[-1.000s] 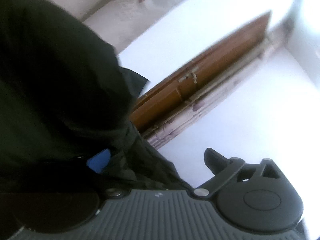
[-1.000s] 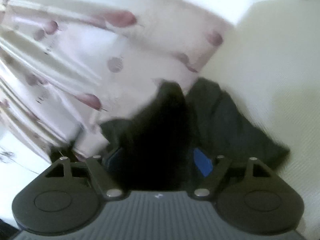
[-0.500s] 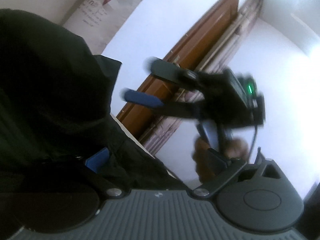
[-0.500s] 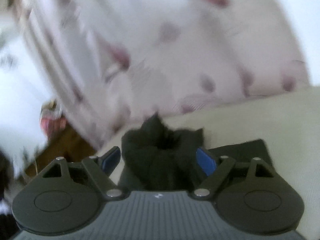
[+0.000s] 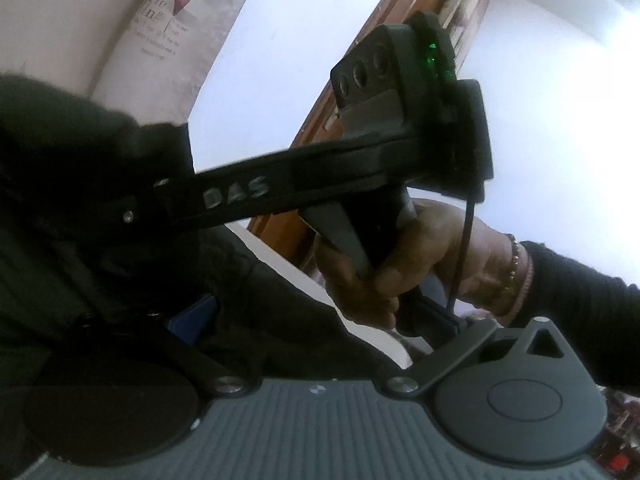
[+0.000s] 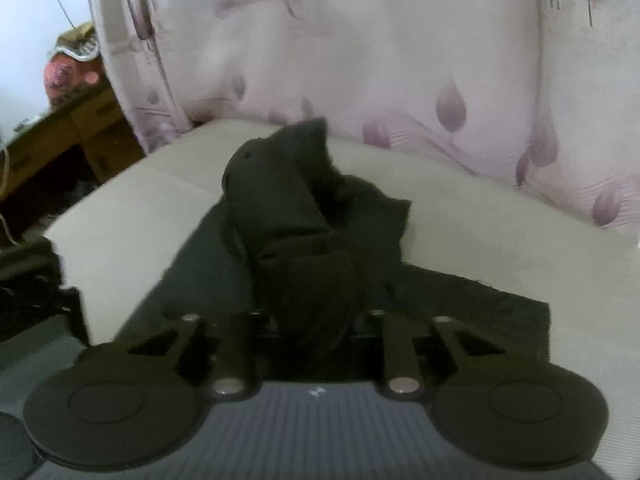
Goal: Fold large clothes
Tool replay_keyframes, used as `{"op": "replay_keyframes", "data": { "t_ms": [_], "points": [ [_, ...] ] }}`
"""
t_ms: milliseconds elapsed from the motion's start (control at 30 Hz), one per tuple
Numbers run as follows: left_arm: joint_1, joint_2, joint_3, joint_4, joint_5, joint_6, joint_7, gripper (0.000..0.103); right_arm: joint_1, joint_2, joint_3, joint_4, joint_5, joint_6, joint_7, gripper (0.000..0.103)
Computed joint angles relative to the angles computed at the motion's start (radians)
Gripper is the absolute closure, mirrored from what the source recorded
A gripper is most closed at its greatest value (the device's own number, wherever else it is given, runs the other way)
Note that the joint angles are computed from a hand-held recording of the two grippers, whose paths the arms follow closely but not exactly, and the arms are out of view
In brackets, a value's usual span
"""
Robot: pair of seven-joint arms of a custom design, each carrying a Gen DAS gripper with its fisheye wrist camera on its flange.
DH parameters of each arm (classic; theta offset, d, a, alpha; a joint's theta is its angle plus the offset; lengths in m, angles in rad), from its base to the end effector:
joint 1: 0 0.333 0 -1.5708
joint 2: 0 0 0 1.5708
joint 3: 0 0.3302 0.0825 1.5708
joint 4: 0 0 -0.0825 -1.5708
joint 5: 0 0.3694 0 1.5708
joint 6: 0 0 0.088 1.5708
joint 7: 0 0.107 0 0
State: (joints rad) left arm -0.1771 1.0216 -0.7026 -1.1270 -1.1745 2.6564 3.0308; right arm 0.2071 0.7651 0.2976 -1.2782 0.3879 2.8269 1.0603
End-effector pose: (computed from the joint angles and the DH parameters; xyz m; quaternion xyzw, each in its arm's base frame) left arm 0.6808 -0.4292 0.3238 0.2771 -0.7302 0.6194 0.0806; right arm 0.7339 0.2921 0.4144 -0.7833 0.4510 -0.1236 0.4096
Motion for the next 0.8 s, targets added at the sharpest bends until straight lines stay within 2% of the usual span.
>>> {"op": "replay_keyframes", "data": {
  "t_ms": [67, 100, 133, 200, 233, 333, 400, 467, 533, 600, 633, 667, 700, 733, 767, 800],
  "points": [
    [0.041, -0.024, -0.031, -0.053, -0.051, 0.005, 0.003, 0.0, 0.018, -0.028, -0.016, -0.068, -0.009, 0.088, 0.006, 0.089],
    [0.074, -0.042, -0.055, -0.093, -0.097, 0.005, 0.027, 0.0, 0.008, -0.051, -0.001, -0.116, -0.008, 0.139, -0.007, 0.09],
    [0.102, -0.059, -0.075, -0.127, -0.153, 0.013, 0.062, 0.0, -0.028, -0.072, 0.048, -0.175, 0.006, 0.21, -0.043, 0.091],
    [0.143, -0.106, -0.097, -0.193, -0.264, 0.053, 0.127, 0.0, -0.07, -0.108, 0.097, -0.259, 0.011, 0.305, -0.047, 0.093],
    [0.142, -0.121, -0.098, -0.203, -0.305, 0.073, 0.147, 0.0, -0.099, -0.124, 0.127, -0.301, 0.012, 0.353, -0.048, 0.093],
    [0.166, -0.167, -0.098, -0.254, -0.45, 0.138, 0.29, 0.0, -0.159, -0.162, 0.176, -0.408, -0.001, 0.466, -0.025, 0.093],
    [0.145, -0.17, -0.068, -0.24, -0.488, 0.163, 0.306, 0.0, -0.224, -0.161, 0.232, -0.447, -0.013, 0.509, 0.005, 0.093],
    [0.111, -0.154, -0.03, -0.201, -0.474, 0.156, 0.24, 0.0, -0.283, -0.157, 0.277, -0.481, -0.026, 0.551, 0.046, 0.093],
    [0.07, -0.137, 0.01, -0.16, -0.452, 0.144, 0.197, 0.0, -0.389, -0.121, 0.38, -0.518, -0.073, 0.618, 0.086, 0.093],
    [0.037, -0.138, 0.033, -0.139, -0.475, 0.153, 0.224, 0.0, -0.512, -0.059, 0.498, -0.558, -0.208, 0.694, 0.129, 0.093],
    [0.019, -0.135, 0.044, -0.128, -0.48, 0.148, 0.235, 0.0, -0.536, -0.038, 0.517, -0.567, -0.239, 0.721, 0.112, 0.093],
    [0.012, -0.134, 0.044, -0.126, -0.483, 0.153, 0.244, 0.0, -0.526, -0.036, 0.501, -0.563, -0.233, 0.724, 0.093, 0.092],
    [-0.028, -0.124, 0.079, -0.088, -0.467, 0.147, 0.227, 0.0, -0.512, -0.029, 0.47, -0.552, -0.253, 0.718, 0.114, 0.092],
    [-0.051, -0.113, 0.089, -0.068, -0.462, 0.159, 0.238, 0.0, -0.519, -0.007, 0.469, -0.542, -0.275, 0.715, 0.126, 0.091],
    [-0.074, -0.103, 0.098, -0.051, -0.452, 0.177, 0.254, 0.0, -0.536, 0.019, 0.487, -0.534, -0.283, 0.713, 0.112, 0.089],
    [-0.097, -0.097, 0.109, -0.04, -0.436, 0.205, 0.276, 0.0, -0.589, 0.065, 0.531, -0.531, -0.353, 0.705, 0.169, 0.087]
  ]
}}
